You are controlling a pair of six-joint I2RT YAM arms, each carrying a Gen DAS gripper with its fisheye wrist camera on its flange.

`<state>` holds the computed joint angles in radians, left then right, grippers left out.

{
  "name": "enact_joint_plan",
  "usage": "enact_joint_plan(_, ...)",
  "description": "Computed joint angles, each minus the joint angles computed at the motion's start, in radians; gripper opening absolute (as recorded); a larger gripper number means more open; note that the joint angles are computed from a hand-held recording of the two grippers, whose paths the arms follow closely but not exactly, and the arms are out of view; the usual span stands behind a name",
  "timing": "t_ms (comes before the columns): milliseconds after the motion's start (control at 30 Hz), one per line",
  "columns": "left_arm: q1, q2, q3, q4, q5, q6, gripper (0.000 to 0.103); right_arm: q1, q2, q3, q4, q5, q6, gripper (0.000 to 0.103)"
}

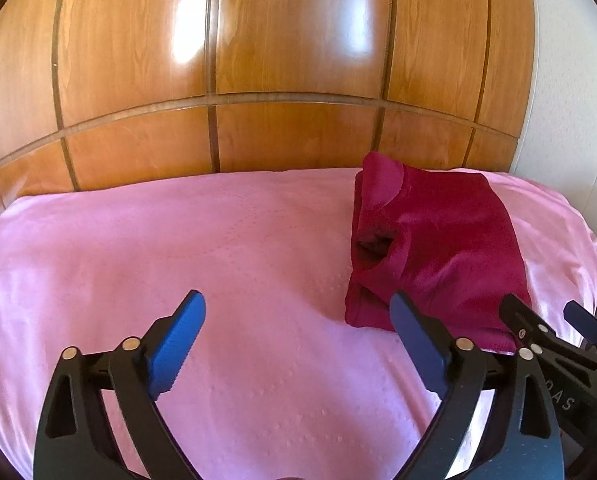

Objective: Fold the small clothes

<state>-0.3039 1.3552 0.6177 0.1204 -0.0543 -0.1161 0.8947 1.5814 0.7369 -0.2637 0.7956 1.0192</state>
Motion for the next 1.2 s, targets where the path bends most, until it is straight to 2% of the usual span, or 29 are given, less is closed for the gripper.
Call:
enact_joint_plan(533,0.005,-0.026,-0.008,-0.019,-0.017,-0.017,0.094,-0.009,-0.019,-0.014,-0.017,0.031,0.007,0.101)
enact_joint_plan(633,0.006,-0.030,-0.012,-0.014,-0.016,-0.018,0.099,-0.008,-0.024,-0.016,-0.015,0.032,0.007,0.101)
enact_joint_plan(1200,0.012,-0.042,-0.013,-0.028,-0.011,-0.021,0.099,0.000,-0.023,-0.018,-0.008,0.028,0.008,0.101)
